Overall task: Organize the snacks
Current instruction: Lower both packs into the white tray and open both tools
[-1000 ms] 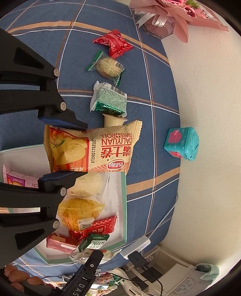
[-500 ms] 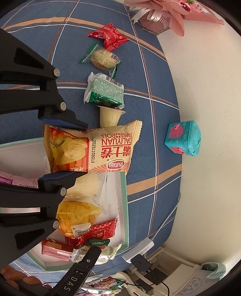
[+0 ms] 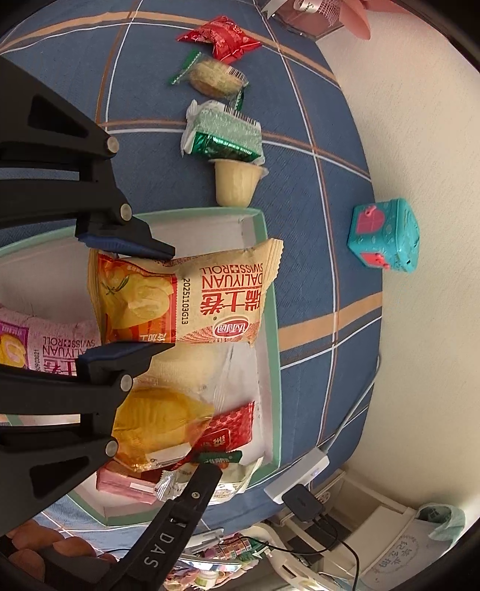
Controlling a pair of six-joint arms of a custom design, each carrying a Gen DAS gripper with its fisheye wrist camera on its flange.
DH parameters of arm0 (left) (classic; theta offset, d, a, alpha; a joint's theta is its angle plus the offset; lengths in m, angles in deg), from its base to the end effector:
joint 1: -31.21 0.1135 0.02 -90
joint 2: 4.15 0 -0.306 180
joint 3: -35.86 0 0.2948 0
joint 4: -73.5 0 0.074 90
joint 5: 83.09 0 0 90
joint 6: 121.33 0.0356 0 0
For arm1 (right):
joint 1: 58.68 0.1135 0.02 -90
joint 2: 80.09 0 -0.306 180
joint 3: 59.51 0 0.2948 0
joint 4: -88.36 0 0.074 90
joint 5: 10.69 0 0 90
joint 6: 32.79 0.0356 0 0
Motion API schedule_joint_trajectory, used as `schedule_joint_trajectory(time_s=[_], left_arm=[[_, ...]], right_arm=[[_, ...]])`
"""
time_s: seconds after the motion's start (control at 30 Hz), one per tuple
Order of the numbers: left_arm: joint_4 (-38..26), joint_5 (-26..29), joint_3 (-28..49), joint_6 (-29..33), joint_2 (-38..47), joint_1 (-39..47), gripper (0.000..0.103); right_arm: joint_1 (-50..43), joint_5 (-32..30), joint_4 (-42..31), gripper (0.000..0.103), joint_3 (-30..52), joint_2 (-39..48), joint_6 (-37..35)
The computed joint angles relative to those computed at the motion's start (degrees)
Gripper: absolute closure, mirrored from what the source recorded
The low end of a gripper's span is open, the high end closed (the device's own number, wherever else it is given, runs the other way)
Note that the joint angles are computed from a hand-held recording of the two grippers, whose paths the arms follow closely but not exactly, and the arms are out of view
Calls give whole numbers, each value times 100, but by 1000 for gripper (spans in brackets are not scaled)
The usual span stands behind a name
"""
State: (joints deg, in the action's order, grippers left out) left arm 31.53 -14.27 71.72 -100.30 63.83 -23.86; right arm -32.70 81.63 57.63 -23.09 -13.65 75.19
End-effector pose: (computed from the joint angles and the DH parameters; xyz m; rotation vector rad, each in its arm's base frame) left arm 0.1161 -0.1438 0.1373 -0.3947 2.6578 -0.0959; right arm 0.1862 0.0892 0.1509 -0.1706 2.6402 0.2087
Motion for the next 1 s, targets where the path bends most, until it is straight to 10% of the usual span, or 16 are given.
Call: schedule_joint_trajectory(time_s=[1.0], left_arm=[[230,475,-269,-283,106,284,60]], right_arm=[[461,364,29,47,93,445,11]])
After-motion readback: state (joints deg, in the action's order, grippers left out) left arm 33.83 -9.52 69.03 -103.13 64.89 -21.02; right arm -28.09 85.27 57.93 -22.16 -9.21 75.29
